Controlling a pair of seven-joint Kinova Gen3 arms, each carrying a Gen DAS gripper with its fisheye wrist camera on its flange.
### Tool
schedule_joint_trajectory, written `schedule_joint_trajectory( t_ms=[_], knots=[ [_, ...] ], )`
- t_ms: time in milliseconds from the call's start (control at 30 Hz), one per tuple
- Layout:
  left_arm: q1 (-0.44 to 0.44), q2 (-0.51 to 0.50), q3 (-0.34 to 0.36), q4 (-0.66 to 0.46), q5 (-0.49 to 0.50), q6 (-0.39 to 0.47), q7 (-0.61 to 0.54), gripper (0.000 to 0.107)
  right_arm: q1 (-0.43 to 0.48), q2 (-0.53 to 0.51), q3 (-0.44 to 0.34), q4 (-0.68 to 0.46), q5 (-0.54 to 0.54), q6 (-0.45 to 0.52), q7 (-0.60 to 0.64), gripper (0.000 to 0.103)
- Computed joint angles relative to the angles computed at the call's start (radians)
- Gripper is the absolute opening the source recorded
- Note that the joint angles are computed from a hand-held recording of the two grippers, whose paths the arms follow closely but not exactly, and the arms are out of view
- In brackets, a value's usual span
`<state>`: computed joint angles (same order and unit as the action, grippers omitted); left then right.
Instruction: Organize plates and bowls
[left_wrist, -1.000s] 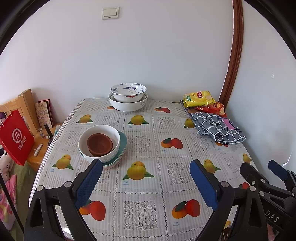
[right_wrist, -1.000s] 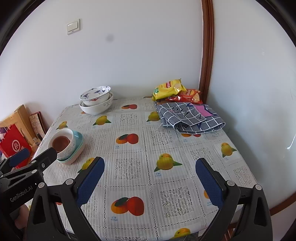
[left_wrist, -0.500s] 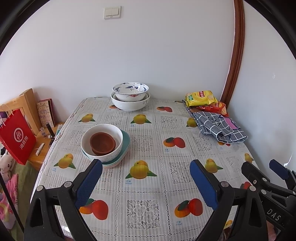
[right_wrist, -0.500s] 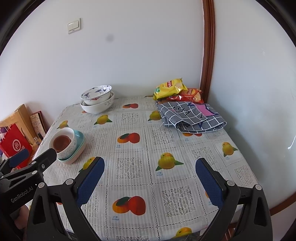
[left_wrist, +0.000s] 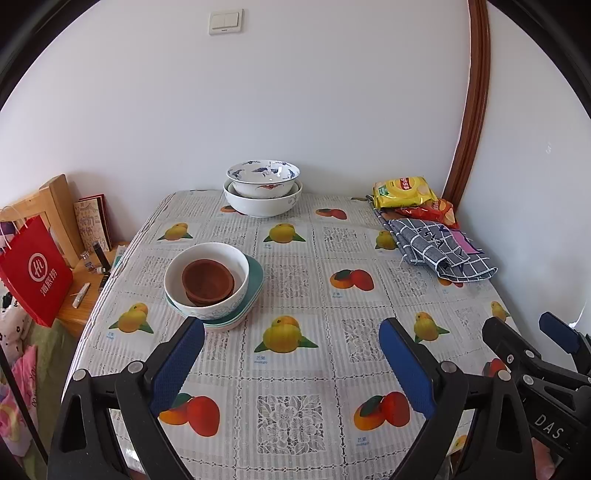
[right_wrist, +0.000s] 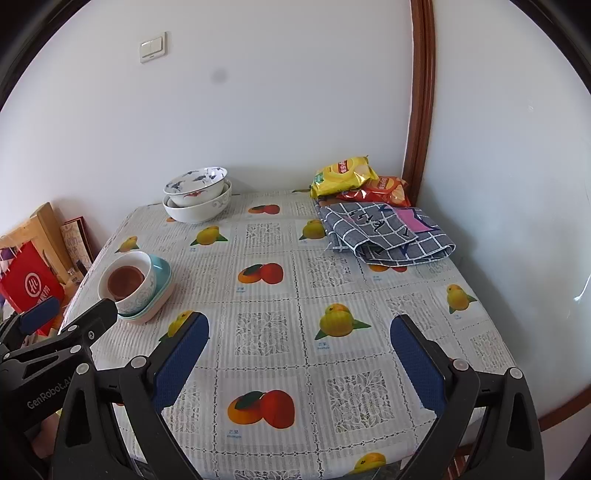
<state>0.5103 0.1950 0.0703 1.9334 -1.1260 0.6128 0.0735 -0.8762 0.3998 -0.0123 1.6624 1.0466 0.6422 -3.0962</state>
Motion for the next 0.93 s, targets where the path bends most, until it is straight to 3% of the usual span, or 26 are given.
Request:
schedule_joint_trajectory(
  t_ms=[933],
  knots=[
    [-0.004,-0.007,0.007,0.004,-0.013,0.015,0.015,0.096,-0.001,-0.002,-0.003,0.0,0.003,-0.002,0.0,0.098]
  ],
)
